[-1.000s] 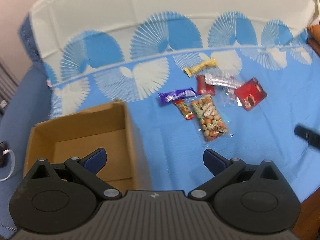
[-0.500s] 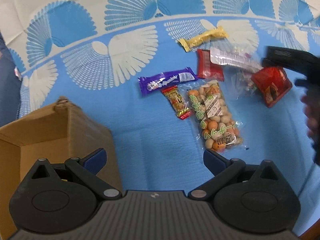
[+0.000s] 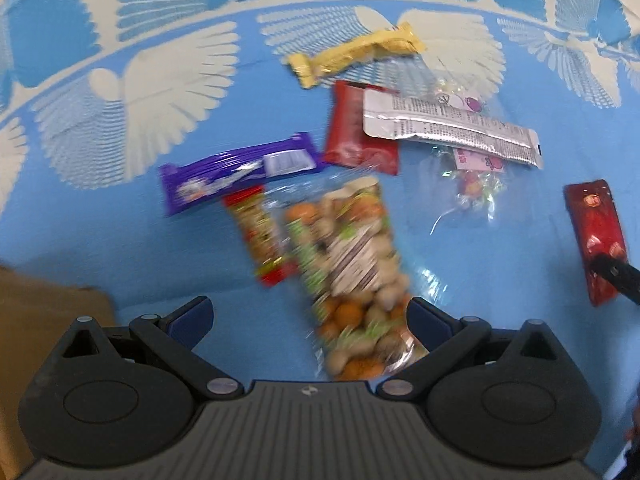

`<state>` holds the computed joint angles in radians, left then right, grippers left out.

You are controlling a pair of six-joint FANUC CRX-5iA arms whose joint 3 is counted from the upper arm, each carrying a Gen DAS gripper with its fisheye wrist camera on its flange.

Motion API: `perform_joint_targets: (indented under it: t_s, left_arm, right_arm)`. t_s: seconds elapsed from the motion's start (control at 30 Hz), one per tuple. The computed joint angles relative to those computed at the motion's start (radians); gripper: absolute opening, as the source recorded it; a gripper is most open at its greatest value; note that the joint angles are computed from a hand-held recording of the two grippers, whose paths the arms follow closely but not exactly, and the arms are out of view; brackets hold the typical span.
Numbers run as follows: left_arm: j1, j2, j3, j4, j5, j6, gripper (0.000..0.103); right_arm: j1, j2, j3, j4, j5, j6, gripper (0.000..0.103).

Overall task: Organize snacks
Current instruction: 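Grasp the red coffee pouch with the right tool while the left tool grasps the peanut bag, then carry the red pouch and peanut bag over the cardboard box with both tools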

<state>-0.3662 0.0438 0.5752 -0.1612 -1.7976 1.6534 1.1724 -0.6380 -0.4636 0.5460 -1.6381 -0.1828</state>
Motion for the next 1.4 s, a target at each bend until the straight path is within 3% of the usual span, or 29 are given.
perform_joint_targets:
  t_s: [0.13,0.23,0.3,0.57,0.63,0.67,0.7,0.77,0.8,0.9,0.97,1.17,1.4]
  left_arm:
    - [0.016,0.044,-0.003,0.046,-0.002,0.007,0.103]
    - [0.078,0.027,-0.069,0.141,0.033,0.011,0.103]
    - [0.129,0.012,-0.11,0.207,0.051,0.011,0.103]
    - [0.131,0.054,-0.044,0.204,-0.01,0.021,0.103]
    - [0.149,0.061,-0.025,0.229,-0.026,0.039,0.093]
    - [0.174,0.05,-0.035,0.27,-0.021,0.047,0.074]
    - [0.195,0.039,-0.038,0.296,-0.021,0.067,0.066]
    - [0.236,-0.006,-0.086,0.348,0.017,0.068,0.052]
    - [0.249,-0.028,-0.109,0.363,0.031,0.044,0.047]
    - [0.269,-0.072,-0.146,0.377,0.035,0.001,0.034]
    - [0.276,-0.106,-0.179,0.384,0.047,-0.001,0.026]
    - [0.293,-0.189,-0.211,0.38,0.056,-0.044,0.018]
    - [0.372,-0.272,-0.198,0.48,0.057,-0.104,0.016]
  right_arm:
    - [-0.013,-0.025,-0.021,0.014,0.057,-0.03,0.103]
    - [-0.063,0.031,-0.009,0.013,0.087,0.1,0.103]
    - [-0.045,0.058,-0.034,0.067,0.087,0.167,0.103]
    - [-0.031,0.035,-0.063,0.097,0.098,0.146,0.103]
    - [-0.039,0.044,-0.048,0.084,0.095,0.169,0.103]
    - [-0.039,0.045,-0.042,0.072,0.093,0.178,0.103]
    - [-0.048,0.047,-0.028,0.054,0.091,0.194,0.102]
    - [-0.036,0.047,-0.018,0.053,0.083,0.198,0.091]
    - [-0.007,0.042,-0.024,0.073,0.073,0.191,0.079]
    - [0.084,0.043,-0.03,0.123,0.017,0.192,0.063]
    - [0.137,0.018,-0.036,0.126,-0.001,0.155,0.058]
    - [0.402,-0.032,-0.022,0.191,-0.181,-0.067,0.054]
    - [0.725,-0.006,0.049,0.265,-0.403,-0.318,0.054]
